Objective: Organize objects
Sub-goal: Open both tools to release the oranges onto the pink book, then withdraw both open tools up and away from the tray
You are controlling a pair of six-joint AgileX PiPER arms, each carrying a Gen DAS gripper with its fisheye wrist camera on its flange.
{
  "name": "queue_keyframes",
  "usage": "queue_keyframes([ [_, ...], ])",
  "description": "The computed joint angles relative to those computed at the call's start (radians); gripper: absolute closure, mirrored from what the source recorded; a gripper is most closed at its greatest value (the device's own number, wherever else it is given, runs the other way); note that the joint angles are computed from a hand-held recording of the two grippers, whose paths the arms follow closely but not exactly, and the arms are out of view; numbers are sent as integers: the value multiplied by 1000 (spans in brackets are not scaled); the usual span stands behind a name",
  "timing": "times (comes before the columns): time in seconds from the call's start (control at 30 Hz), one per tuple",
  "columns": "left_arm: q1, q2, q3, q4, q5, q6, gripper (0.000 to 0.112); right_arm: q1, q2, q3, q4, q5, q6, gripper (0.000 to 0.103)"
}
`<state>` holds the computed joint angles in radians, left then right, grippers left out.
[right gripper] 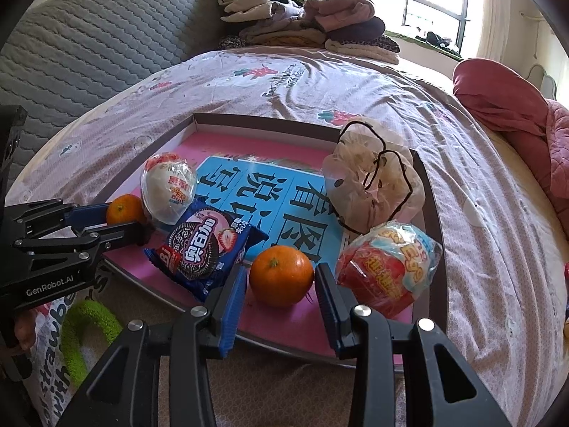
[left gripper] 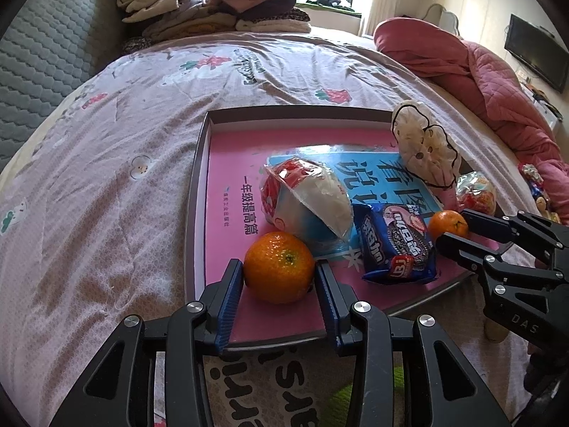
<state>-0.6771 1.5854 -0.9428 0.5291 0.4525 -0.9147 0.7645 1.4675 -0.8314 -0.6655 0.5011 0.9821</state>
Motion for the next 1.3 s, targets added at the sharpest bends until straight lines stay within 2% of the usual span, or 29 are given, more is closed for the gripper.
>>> queue_keyframes([
  [0.17,-3,-1,-4,2,10,-3,68,8,-2,-1,-17,13,18,63],
  [0.23,-1,-6,-3,5,8,-5,61,14,-6,0,-31,21,31,63],
  [0.53,-6,-29,3,29,15,-34,54,31,-25,2,-60,37,60,63],
  [0.73,-16,-47,8,55,32,-65,49,53,-41,2,-93,53,94,58],
  [0.87,-28,-54,3,71,58,-87,48,69,-54,-1,-111,68,113,57],
  [0.97,-39,-76,7,97,75,-120,41,80,-71,-1,-126,83,128,57],
  [1.3,-84,-161,7,129,134,-156,38,102,-137,15,-163,103,189,52],
])
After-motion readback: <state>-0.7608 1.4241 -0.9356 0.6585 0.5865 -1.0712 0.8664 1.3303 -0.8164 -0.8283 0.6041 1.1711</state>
